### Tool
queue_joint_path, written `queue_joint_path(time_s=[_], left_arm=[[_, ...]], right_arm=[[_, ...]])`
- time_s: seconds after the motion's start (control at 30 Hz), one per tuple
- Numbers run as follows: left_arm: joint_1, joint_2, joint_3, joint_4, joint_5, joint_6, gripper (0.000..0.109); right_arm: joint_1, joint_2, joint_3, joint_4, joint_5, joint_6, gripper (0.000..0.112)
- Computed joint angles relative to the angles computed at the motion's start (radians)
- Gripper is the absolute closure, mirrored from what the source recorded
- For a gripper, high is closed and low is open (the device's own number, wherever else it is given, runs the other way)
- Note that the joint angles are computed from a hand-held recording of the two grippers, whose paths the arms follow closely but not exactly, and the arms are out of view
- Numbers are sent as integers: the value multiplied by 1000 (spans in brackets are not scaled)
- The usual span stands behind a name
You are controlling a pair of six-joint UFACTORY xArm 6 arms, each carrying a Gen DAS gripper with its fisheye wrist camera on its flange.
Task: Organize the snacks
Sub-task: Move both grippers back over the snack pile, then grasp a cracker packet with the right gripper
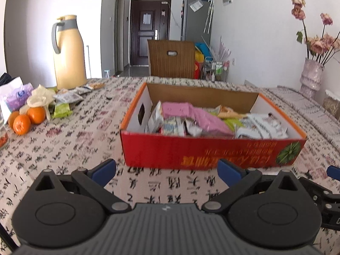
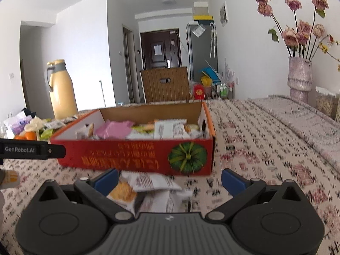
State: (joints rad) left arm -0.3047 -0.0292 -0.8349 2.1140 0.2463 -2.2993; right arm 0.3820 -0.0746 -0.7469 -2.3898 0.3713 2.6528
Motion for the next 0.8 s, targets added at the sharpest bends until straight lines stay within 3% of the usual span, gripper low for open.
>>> queue_joint_path(time_s=[0.27, 0.43, 0.8], left_arm=[[0, 55, -22, 99, -17, -82, 6], [-5, 75, -25, 67, -2, -55, 6], [-2, 72, -29, 149, -13, -150, 6]], right_arm=[[-12, 19, 14, 45, -4, -30, 9], [-13, 31, 9, 63, -3, -48, 9], [-12, 42, -3, 88, -2, -79, 9]])
